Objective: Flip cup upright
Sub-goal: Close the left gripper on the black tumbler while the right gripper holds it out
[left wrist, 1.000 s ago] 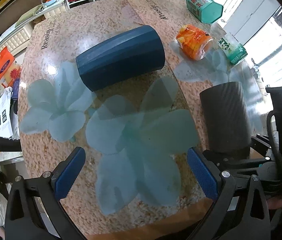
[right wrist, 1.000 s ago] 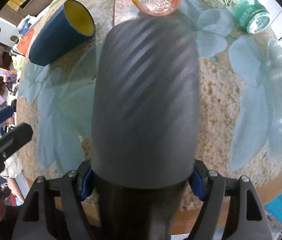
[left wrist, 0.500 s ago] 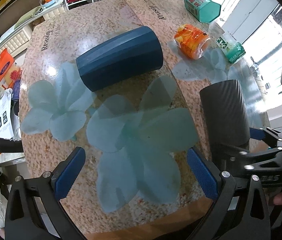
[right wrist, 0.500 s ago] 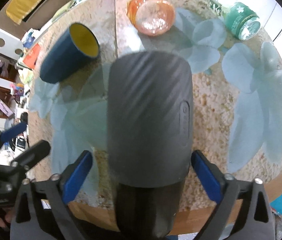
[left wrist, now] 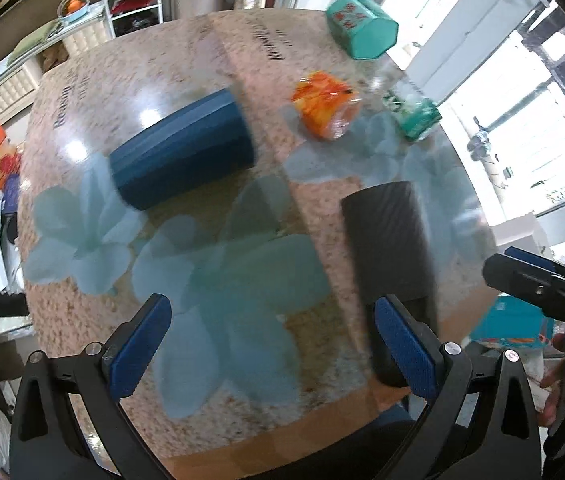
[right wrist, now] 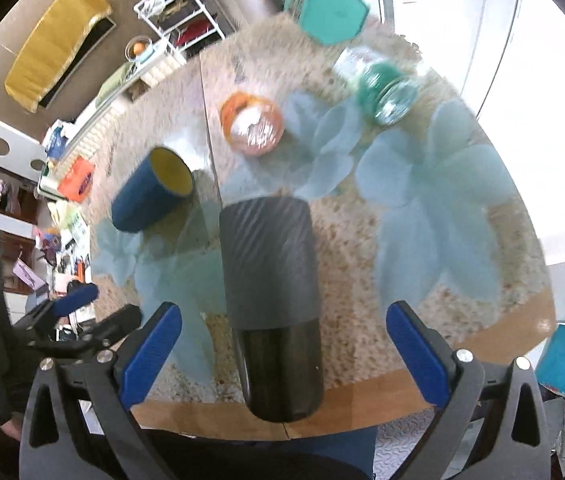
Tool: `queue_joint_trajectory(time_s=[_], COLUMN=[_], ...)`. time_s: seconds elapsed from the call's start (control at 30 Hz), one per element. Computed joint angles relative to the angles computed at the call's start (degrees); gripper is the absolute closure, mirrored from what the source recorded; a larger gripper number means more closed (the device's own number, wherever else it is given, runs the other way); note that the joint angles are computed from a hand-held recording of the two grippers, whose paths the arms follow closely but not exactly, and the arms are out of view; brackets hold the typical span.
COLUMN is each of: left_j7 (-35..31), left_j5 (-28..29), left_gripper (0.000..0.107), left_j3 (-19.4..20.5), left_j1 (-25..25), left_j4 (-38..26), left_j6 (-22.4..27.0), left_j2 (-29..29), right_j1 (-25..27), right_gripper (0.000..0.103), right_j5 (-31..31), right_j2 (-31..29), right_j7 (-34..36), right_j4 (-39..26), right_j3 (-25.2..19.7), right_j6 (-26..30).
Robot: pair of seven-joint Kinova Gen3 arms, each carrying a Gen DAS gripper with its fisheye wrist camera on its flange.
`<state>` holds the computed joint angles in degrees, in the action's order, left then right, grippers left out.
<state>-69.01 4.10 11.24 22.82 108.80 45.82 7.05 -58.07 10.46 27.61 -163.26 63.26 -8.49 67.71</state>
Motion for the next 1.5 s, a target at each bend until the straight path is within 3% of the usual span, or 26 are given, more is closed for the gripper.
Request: queue_joint_trajectory(time_s=[0.4, 0.73, 1.0, 1.4, 1.5], left_j7=[3.4, 11.1, 15.6, 19.5, 20.2], left_j5=[2.4, 0.9, 0.4, 0.2, 0.2], left_gripper=[0.006, 0.006, 0.006, 0.006, 0.013], left_j3=[1.3, -0.2, -1.3, -1.7, -1.6], left_j1=[4.9, 8.9, 10.3, 11.5, 11.6], left_j4=[-11.3, -20.1, -22.2, -22.7, -23.1], left_j6=[5.0, 10.6, 12.3, 11.7, 12.3], left_j2=[8.9, 17.9, 22.5, 25.7, 26.6], right_j1=[-0.1, 7.6, 12.9, 16.1, 16.3], right_gripper=[0.0, 0.0, 0.0, 0.0, 0.0], right_j5=[3.1, -1.4, -7.8, -13.0, -13.5], right_j2=[-3.6, -8.7, -8.5, -8.3, -8.2], right_j7=[0.5, 6.2, 14.0, 20.8, 22.4], right_j4=[1.1, 11.2, 14.8, 16.6, 16.4], right_j3=[-0.5, -2.4, -3.6, -3.8, -3.9], right_j6=[2.7, -4.8, -9.1, -11.3, -11.4])
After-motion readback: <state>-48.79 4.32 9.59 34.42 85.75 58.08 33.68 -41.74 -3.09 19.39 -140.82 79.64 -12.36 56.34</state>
